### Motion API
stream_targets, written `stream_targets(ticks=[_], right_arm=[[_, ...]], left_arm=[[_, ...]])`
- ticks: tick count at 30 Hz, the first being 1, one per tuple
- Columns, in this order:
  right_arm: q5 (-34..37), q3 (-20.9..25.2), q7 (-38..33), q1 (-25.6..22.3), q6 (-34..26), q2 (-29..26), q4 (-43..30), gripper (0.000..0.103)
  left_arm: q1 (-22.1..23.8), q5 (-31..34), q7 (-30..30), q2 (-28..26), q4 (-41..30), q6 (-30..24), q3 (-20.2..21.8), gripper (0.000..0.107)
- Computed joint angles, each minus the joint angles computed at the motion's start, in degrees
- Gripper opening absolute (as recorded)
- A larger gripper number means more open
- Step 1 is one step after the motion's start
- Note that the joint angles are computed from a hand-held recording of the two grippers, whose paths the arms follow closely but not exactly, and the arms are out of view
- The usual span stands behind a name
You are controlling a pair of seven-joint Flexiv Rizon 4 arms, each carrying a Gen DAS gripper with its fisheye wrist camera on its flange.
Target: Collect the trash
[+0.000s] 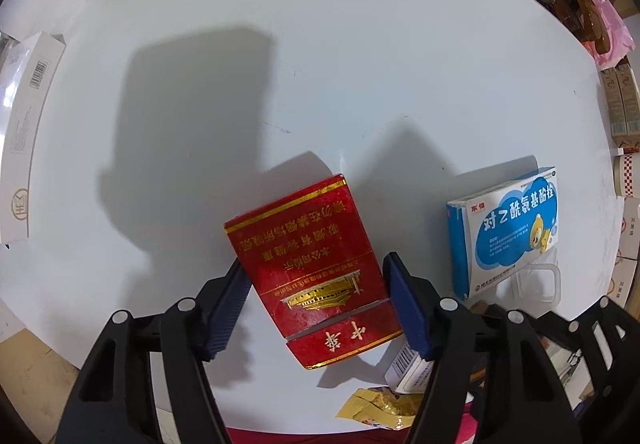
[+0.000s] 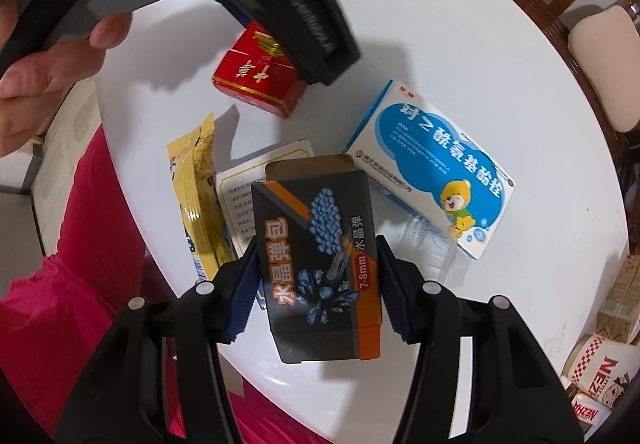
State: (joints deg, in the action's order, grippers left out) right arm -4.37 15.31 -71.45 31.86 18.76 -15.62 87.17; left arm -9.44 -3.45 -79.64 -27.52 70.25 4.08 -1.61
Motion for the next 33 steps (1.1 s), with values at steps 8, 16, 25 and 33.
stream_targets(ticks=[8,16,25,33], right_arm=[[-2.4,-0.5,5.0,0.3,1.6,2.4,1.2,0.054],[-6.0,-0.7,10.9,0.9,0.4,4.2,0.7,0.054],[-10.3,0.0,16.8,2.1,1.5,6.1,2.4,0.054],[-14.6,1.1,21.7,4.0,1.2,8.1,3.8,0.054]], left_arm=[[0.8,-0.6,2.6,2.5,1.0,2.2,-0.1,0.064],[1.9,-1.0,6.4,5.2,0.0,0.5,-0.1,0.064],[2.5,-3.5,11.2,12.2,7.2,3.1,-0.1,0.064],[2.9,-5.9,15.5,19.5,14.7,5.3,0.1,0.064]])
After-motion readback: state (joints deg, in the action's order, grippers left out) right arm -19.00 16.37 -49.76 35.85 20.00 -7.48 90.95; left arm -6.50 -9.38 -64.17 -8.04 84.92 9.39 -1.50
